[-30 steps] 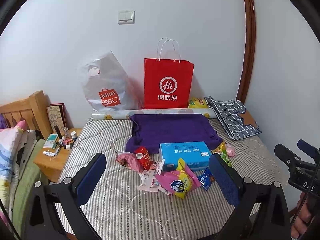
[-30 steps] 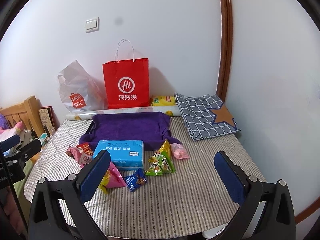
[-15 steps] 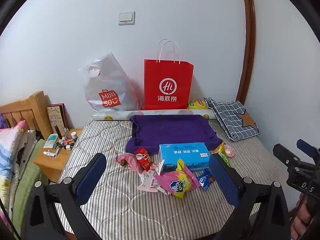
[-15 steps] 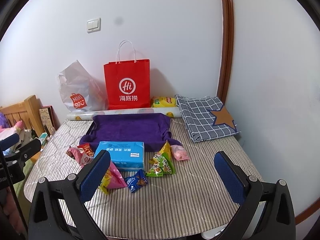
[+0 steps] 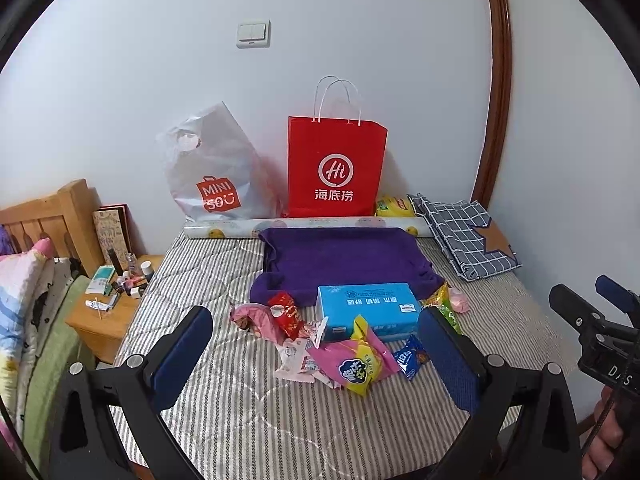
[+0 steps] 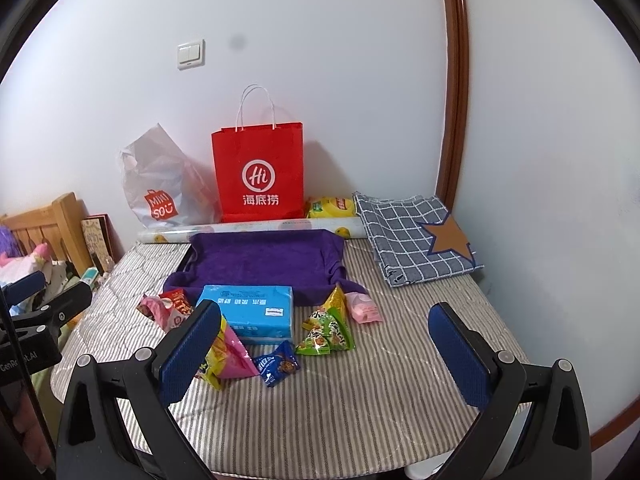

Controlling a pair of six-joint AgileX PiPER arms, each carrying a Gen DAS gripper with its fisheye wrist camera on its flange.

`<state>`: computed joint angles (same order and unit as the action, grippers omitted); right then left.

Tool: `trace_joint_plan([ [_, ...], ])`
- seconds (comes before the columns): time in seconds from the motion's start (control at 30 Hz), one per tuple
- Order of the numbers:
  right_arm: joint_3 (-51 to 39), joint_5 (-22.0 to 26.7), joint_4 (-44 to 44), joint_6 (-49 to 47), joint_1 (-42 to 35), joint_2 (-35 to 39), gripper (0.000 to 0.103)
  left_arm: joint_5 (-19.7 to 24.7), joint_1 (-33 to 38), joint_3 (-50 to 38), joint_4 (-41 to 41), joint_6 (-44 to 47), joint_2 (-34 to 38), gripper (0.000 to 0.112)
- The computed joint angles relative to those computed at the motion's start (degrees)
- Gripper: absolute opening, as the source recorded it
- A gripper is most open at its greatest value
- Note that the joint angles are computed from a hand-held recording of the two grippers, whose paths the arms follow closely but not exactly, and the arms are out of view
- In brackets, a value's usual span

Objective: Organize snacks

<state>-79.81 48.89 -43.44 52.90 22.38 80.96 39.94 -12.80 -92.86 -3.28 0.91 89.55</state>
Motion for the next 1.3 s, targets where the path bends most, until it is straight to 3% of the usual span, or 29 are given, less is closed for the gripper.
trace_joint_plan([
  [1.3, 0.69, -0.91, -1.56, 1.41, 1.77, -0.01, 0.102, 0.14, 0.53, -0.34, -2.05, 0.66, 0.27, 0.103],
])
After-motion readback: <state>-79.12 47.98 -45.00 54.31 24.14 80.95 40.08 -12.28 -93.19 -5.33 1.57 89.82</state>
